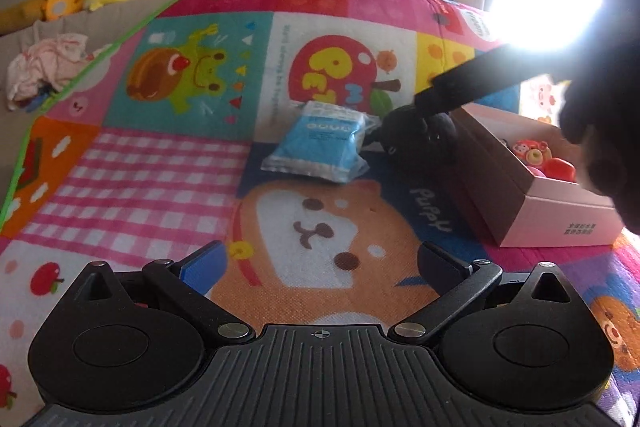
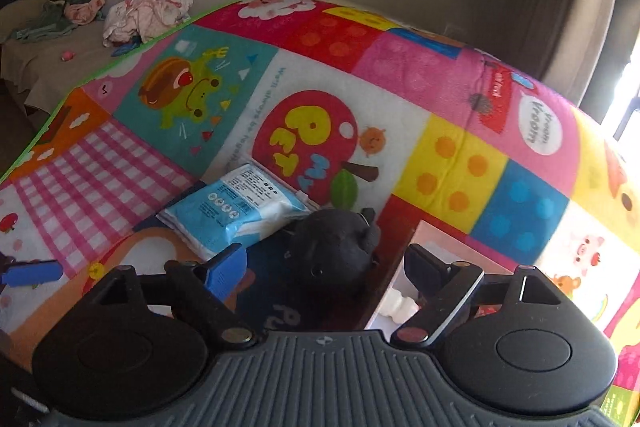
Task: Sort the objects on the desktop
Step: 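Reach the right tool to the black plush cat and grasp it, then grasp the blue wet-wipes pack with the left tool while the right tool holds the plush cat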
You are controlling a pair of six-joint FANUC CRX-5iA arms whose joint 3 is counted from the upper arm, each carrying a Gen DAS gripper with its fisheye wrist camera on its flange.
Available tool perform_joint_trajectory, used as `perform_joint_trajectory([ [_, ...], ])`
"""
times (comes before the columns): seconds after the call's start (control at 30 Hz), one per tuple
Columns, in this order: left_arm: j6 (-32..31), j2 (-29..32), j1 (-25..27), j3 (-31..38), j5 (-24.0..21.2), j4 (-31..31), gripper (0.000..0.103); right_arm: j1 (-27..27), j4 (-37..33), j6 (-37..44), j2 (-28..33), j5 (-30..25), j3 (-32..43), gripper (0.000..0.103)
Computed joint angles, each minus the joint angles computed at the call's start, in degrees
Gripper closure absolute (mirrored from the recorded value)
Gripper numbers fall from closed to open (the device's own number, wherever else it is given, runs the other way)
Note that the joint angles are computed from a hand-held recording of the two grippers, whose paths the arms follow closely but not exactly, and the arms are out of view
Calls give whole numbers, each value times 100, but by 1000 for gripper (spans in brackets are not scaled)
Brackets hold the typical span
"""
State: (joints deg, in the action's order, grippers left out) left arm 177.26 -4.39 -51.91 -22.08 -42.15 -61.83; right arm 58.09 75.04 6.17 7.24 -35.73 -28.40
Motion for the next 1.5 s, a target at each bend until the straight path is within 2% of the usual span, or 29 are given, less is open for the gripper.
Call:
perform_joint_trajectory([
  [0.13, -172, 26, 53, 1, 128, 95, 0, -40, -159, 671, 1011, -673, 877, 13],
  [0.2, -199, -4, 148, -39, 260, 188, 0, -43, -650, 1268, 1330, -826, 1272, 14],
  [0.27, -266, -51, 303, -97, 441, 362, 0, -29, -1132, 1778, 1471, -828, 1527, 19],
  [0.3, -315, -70, 385, -119, 523, 464, 0, -5, -1259, 1984, 1481, -816, 1569, 31],
  [0.33, -352, -87, 448, -139, 584, 545, 0, 16, -1234, 2050, 1479, -826, 1553, 33],
  [0.47, -375, -111, 530, -173, 662, 640, 0, 130, -1242, 2347, 1532, -1062, 1553, 33],
  [0.53, -333, -110, 513, -171, 637, 614, 0, 165, -1139, 2277, 1595, -1243, 1563, 41],
  [0.63, -158, -123, 505, -182, 596, 563, 0, 138, -1113, 1624, 1295, -954, 1308, 46],
  [0.77, -130, -171, 611, -232, 689, 677, 0, 245, -1627, 1295, 237, -36, 483, 49],
  [0.9, -146, -190, 679, -253, 733, 755, 0, 541, -2846, 1639, -1062, 713, -341, 66],
  [0.97, -131, -173, 649, -231, 680, 738, 0, 701, -3025, 1518, -1607, 838, -766, 66],
  [1.07, -123, -146, 611, -206, 620, 711, 0, 997, -2130, 594, -1965, 336, -1327, 66],
  [1.1, -141, -130, 609, -193, 595, 718, 0, 1066, -1791, 305, -2005, 137, -1482, 63],
  [1.17, -191, -90, 582, -150, 526, 731, 0, 1165, -1440, -104, -2091, -137, -1707, 53],
  [1.23, -445, -61, 612, -116, 562, 837, 0, 1142, -1119, -541, -2163, -203, -1927, 32],
  [1.3, -630, -113, 614, -151, 783, 786, 0, 1048, -718, -998, -2183, -186, -2131, 20],
  [1.33, -703, -177, 635, -198, 1014, 712, 0, 1025, -494, -1267, -2179, -224, -2227, 19],
  [1.37, -808, -219, 641, -200, 1170, 619, 0, 993, -328, -1491, -2187, -241, -2322, 19],
  [1.4, -792, -199, 550, -111, 1124, 381, 0, 965, -218, -1667, -2182, -251, -2383, 19],
  [1.5, -563, 113, 180, 324, 572, -678, 0, 869, -89, -2035, -2158, -182, -2516, 17],
])
